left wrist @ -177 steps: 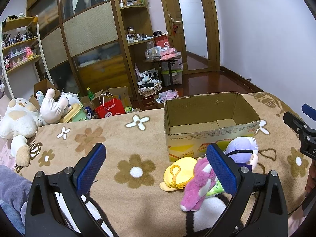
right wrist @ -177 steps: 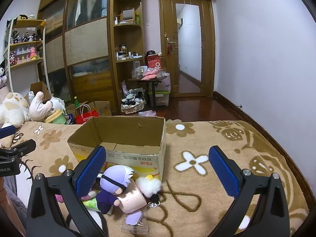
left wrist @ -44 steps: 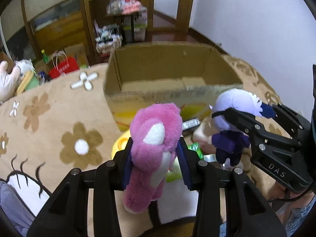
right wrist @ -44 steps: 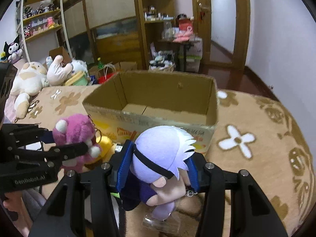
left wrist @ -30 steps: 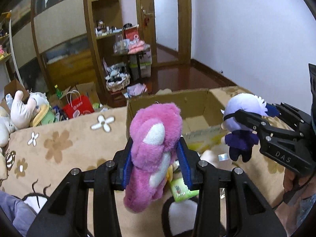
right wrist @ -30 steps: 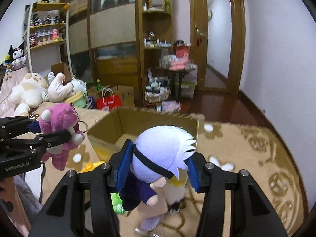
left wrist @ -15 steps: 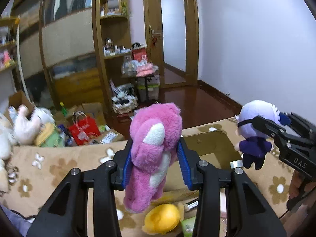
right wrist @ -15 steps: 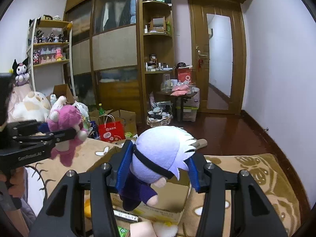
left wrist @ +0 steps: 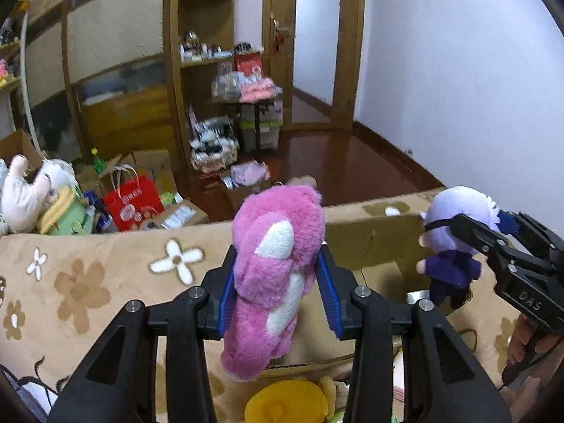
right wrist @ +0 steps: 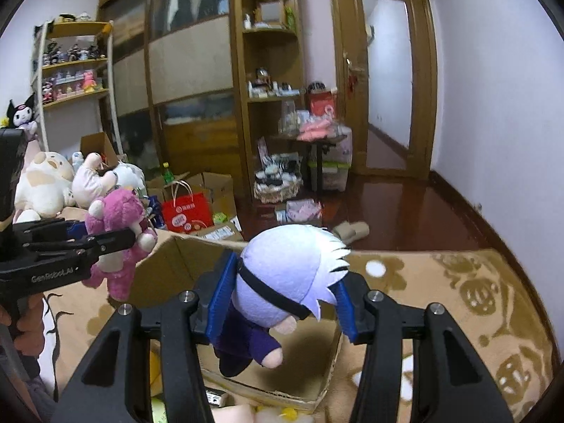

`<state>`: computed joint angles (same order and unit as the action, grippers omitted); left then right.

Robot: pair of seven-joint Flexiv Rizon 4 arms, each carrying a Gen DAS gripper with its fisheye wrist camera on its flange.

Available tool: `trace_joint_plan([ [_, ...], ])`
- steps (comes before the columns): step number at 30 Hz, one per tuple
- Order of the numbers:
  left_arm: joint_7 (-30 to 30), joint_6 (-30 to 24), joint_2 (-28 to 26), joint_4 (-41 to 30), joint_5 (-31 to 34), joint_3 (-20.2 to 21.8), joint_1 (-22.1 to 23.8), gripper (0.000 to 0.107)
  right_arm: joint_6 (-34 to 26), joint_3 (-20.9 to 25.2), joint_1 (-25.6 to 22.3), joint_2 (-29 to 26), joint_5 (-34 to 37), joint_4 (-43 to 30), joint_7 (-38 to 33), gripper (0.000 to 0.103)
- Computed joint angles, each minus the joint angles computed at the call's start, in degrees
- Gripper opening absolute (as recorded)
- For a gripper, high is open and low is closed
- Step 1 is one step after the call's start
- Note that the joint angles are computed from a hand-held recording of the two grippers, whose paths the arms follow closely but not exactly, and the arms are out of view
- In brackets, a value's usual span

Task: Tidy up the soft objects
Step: 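Carry the pink bear and the doll into the box while both grippers open, then withdraw both open grippers from the box back toward the toy pile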

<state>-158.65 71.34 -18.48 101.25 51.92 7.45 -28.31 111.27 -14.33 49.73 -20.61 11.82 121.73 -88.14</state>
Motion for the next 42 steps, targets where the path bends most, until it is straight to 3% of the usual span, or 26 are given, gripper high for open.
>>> trace_joint_plan([
  [4,3.07,2.92,-1.97,0.54,-4.03,-0.79,1.83,0.040,-0.79,4.97,-5.60,-2.14,-2.26,-1.29,3.47,0.055],
  [10,4.15,0.20,-4.39,-0.63,-6.23,2.15,-1.07,0.041,-0.32,-2.61,1.39,-5.33,-0.29,-1.60,3.34,0.056],
  [13,4.54,-1.17,-5.04,-1.03,-6.19,2.09,-1.34,0.042,-0.82,-0.34,-1.07,-5.79,-1.74,-1.79,4.18,0.056],
  [15,6.05,-0.68,-5.34,-0.63,-7.79,1.43,-0.70,0.052,-0.76,1.87,-3.48,-5.96,-3.02,-1.83,4.92,0.057],
  [18,4.92,-1.23,-5.14,-0.82,-6.75,2.57,-2.12,0.056,-0.43,3.79,-5.70,-6.14,-4.34,-1.83,5.70,0.058],
  [20,5.74,-2.00,-4.85,-0.60,-7.22,2.18,-2.05,0.057,-0.39,3.37,-5.30,-5.94,-4.14,-1.52,6.01,0.063],
  [25,4.16,-3.51,-3.59,-0.48,-5.80,2.37,-2.44,0.074,0.73,2.30,-3.70,-4.79,-3.05,-0.16,5.25,0.079],
  [31,-3.33,-8.16,-1.79,-1.20,1.28,2.28,-3.99,0.087,0.06,-1.61,0.76,-4.13,-0.16,0.72,3.51,0.103],
  [42,-4.64,-11.13,3.16,3.40,1.27,-3.23,0.36,0.098,-0.13,-4.27,4.48,-1.39,1.75,3.49,1.76,0.103],
])
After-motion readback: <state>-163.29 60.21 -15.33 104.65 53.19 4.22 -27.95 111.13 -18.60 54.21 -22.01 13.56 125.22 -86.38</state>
